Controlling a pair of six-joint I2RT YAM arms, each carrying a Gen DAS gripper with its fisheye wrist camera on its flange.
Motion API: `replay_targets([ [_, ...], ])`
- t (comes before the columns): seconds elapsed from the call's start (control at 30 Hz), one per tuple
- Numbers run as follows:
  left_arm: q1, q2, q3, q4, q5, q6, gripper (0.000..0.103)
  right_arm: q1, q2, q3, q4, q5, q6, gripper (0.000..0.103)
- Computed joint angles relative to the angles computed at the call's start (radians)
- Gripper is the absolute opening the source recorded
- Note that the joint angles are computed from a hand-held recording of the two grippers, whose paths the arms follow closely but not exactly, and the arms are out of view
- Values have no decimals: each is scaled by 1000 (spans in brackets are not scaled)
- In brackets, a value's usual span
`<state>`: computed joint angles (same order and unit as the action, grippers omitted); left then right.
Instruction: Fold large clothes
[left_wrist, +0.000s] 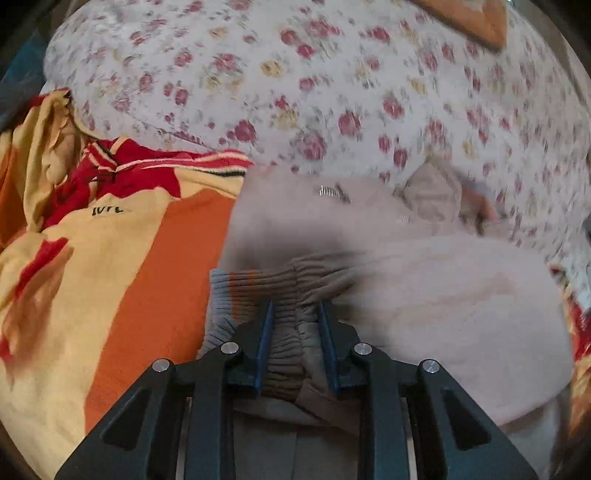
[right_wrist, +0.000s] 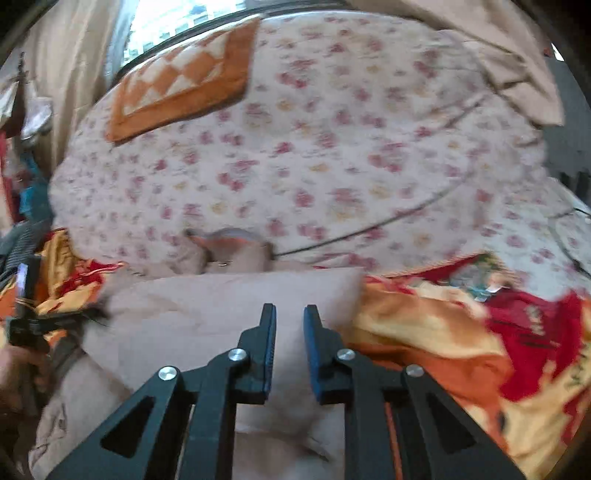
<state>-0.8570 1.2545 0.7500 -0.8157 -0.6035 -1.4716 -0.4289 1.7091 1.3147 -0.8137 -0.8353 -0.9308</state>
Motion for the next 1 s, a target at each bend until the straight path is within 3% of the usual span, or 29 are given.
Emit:
replay_targets([
  [0.1, -20, 21, 22, -16, -19, -9, 13, 136, 53, -70, 142, 405, 83, 18],
  [0.13, -29, 10, 17, -5, -28, -13, 13, 128, 86, -66, 155, 426, 88, 18],
  [0.23, -58, -8, 40, -47, -81, -50, 13, 120, 75, -18, 105, 422, 133, 18],
  [0.3, -53, -42, 22, -32, -106, -61, 13, 96, 52, 5, 100, 317, 199, 18],
  [0.37, -31, -69, 8, -13, -112, -52, 14, 115, 0, -12, 196, 244, 305, 18],
  [0.47, 56, -60, -13, 70, -58, 50, 15, 177, 13, 11, 275, 219, 393, 23],
  [0.53, 99, -8, -5, 84, -32, 99, 15, 231, 70, 45, 297, 272, 433, 23],
  [0.63, 138, 78, 6, 99, 21, 134, 16, 282, 255, 154, 241, 439, 399, 25],
  [0.73, 130, 104, 27, 85, 17, 141, 18, 255, 349, 253, 176, 413, 459, 26],
  [0.87, 143, 71, -7, 139, 40, 167, 28, 253, 342, 252, 166, 409, 435, 28],
  [1.0, 159, 25, -52, 233, 80, 233, 51, 224, 284, 242, 135, 362, 474, 29],
])
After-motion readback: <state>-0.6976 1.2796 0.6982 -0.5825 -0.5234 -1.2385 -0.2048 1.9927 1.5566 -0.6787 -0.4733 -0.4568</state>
